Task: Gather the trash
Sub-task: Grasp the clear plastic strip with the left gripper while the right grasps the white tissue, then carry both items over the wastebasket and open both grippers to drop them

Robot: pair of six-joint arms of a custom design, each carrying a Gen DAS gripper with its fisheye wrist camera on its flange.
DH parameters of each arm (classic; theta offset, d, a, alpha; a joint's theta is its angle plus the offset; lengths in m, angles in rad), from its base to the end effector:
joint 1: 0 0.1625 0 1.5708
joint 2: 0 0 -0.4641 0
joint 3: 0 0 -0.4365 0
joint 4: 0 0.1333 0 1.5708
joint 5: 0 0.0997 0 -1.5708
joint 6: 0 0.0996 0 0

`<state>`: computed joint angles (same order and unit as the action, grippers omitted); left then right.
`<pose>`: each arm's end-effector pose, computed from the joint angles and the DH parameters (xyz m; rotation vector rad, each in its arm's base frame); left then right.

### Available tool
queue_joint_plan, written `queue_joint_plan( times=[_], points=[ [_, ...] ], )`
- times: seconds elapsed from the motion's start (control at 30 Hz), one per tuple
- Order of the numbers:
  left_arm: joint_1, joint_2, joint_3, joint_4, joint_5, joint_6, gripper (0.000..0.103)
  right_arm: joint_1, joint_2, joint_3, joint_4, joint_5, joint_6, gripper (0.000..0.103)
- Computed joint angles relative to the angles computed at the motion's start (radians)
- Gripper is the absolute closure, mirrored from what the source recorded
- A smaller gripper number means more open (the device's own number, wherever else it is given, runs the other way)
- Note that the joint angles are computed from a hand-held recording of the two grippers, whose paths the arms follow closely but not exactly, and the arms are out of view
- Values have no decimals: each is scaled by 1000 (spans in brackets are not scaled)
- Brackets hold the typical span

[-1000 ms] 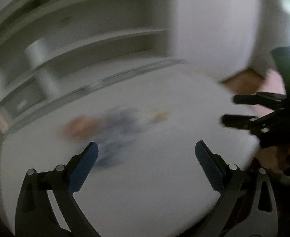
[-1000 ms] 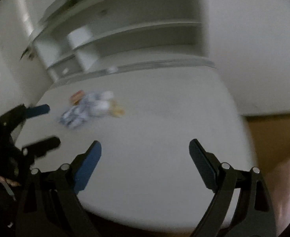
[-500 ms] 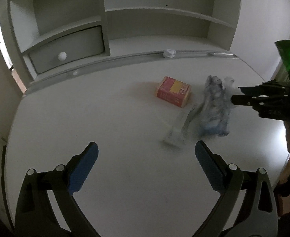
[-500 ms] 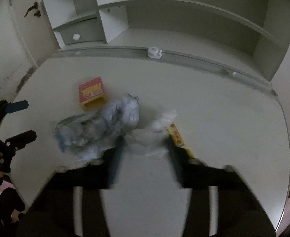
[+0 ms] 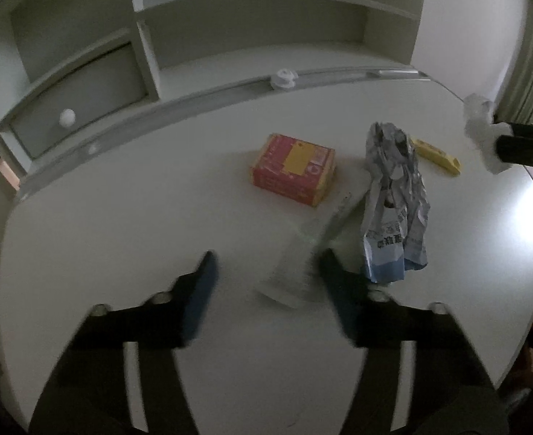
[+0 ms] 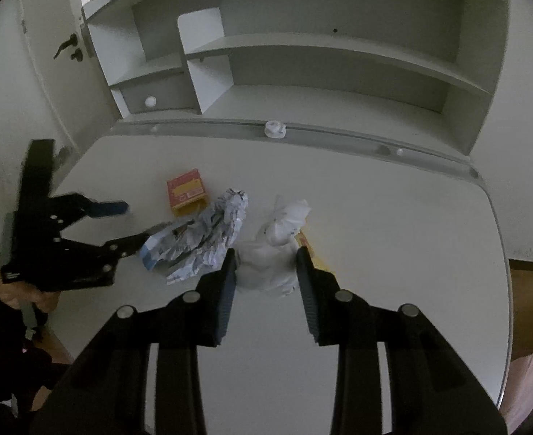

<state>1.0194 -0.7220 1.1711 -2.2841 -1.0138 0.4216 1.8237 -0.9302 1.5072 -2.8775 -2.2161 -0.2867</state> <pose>-0.2921 -0.8298 0.2241 1.1182 2.3235 -0.3894 0.2639 -0.7277 0.3036 0.3371 -2.3446 0.8840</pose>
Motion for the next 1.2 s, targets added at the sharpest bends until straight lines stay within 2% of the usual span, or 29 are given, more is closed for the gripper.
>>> queue_joint_plan(
  times=[0.03,0.1,0.17,0.3,0.4,0.5,0.7,0.83,0.97,1.1,1.2],
  points=[
    [-3,-1,4,-5,0,6,70,0,-14,18,-13,-4,2,70],
    [-8,4,-7,14,7,-22,78,-2,-47,58,-45,-10,9,70],
    [-12,-7,-7,11,-5,-58,79,-5,-89,110,-89,-15,19,70],
    [-41,-37,24,-45,15,-74,80,-24,-197,243,-191,-57,50,70],
    [-73,-53,46,-79,-2,-79,80,-52,-296,354,-259,-89,93,70],
    [-117,-55,74,-105,-58,-73,80,-90,-405,473,-322,-120,151,70],
    [-227,-8,141,-116,-267,-68,80,-205,-626,709,-405,-151,268,70],
    [-310,50,197,-96,-408,-46,80,-318,-771,844,-399,-112,349,70],
    [-379,106,248,-52,-510,-22,80,-452,-901,955,-367,-15,407,70],
    [-424,156,291,-33,-548,18,80,-586,-983,1028,-334,96,429,70],
    [-430,200,288,-17,-531,32,80,-670,-1011,1056,-317,171,421,70]
  ],
)
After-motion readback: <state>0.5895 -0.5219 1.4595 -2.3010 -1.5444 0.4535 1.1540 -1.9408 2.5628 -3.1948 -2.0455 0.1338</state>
